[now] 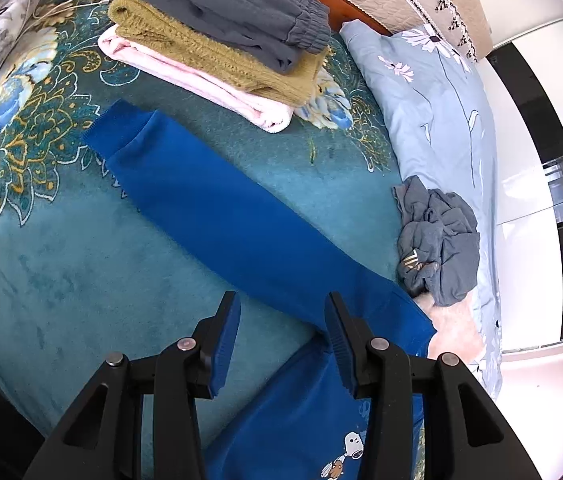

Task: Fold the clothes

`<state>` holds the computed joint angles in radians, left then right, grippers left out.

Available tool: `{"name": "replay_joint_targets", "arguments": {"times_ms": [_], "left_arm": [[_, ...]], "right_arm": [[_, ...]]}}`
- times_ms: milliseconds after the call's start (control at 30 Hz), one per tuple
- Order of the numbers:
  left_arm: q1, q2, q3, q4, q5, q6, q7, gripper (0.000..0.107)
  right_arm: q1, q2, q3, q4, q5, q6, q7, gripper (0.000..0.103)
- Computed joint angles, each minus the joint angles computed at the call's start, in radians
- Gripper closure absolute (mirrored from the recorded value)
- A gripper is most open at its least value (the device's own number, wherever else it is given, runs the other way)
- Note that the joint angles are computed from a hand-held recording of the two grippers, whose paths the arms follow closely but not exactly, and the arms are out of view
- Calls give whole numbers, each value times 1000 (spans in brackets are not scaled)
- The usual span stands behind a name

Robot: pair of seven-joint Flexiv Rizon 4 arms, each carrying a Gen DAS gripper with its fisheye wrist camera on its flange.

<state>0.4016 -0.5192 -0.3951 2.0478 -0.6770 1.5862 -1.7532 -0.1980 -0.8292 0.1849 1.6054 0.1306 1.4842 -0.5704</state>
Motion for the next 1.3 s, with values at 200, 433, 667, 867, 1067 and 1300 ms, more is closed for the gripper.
{"name": "replay_joint_targets", "arguments": {"times_ms": [200,433,667,867,1067,1300], "left_arm": [[50,-18,-62,4,9,33,-2,62],[127,-22,-131,31,68,88,-60,62],[43,-5,-7,-27,59,-67,-48,62],[215,6,-224,18,-35,68,77,62],[368,-21,-359,61,9,146,-3,62],[406,-59,-380,57,95,140,-72,62]], "right_arm": [[129,71,-134,27,-88,47,12,82],[358,186,-333,29,-258,150,-20,82],[526,179,-334,-109,-429,118,-139,82],[599,63,-211,-274,-513,-33,-259,82],[755,-68,-307,-366,-631,-143,-309,82],[797,-228,-272,-557,-658,-414,-365,82]]}}
